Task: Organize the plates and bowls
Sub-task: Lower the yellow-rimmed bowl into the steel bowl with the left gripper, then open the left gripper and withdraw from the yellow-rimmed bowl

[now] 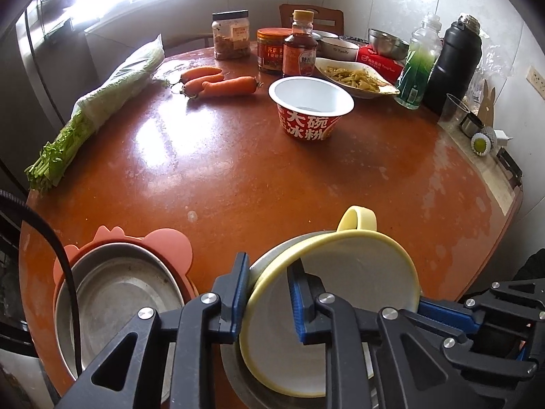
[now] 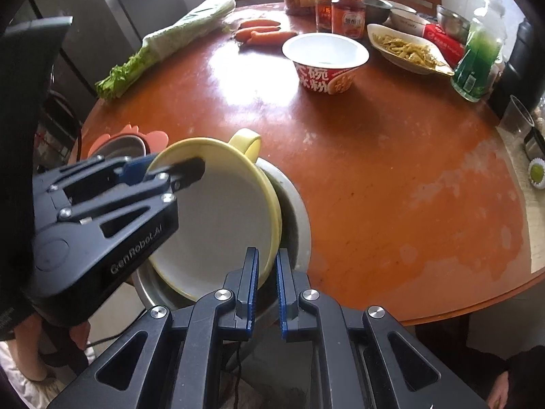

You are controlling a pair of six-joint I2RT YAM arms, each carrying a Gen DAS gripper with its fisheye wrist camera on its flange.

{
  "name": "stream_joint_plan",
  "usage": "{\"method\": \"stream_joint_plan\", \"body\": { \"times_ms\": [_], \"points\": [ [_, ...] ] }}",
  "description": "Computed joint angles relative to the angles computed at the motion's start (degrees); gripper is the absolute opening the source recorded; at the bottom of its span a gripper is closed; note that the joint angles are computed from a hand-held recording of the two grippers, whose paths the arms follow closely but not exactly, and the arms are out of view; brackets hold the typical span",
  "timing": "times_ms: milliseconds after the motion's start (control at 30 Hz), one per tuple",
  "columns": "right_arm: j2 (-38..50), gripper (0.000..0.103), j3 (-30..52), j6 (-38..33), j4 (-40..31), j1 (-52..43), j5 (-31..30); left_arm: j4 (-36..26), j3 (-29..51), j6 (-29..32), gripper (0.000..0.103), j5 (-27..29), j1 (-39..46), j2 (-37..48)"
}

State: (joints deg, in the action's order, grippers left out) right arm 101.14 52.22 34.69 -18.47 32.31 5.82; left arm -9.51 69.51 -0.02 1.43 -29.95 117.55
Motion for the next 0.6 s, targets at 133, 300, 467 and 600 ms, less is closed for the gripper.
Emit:
{"method": "stream_joint_plan", "body": {
  "times_ms": [133, 300, 467, 600],
  "points": [
    [0.2, 0.011, 0.0, -0.1, 0.3, -0.4, -0.4, 0.8, -0.6, -0.1, 0.023, -0.1, -0.1, -0.2],
    [0.1, 0.013, -0.1, 0.0, 0.3, -0.2, 0.0, 1.9, -1.6, -0.3, 0.026, -0.8, -0.1, -0.7],
    [-1.5, 0.013, -1.9, 0.6, 1.7, -1.2, -1.8, 4.5, -3.9, -0.4, 0.035, -0.6, 0.2, -2.6],
    [-2.8, 0.018, -2.8, 1.2, 1.6, -1.8, -1.6, 5.2, -5.1, -0.1, 0.047, -2.3, 0.1, -4.0]
  ]
}}
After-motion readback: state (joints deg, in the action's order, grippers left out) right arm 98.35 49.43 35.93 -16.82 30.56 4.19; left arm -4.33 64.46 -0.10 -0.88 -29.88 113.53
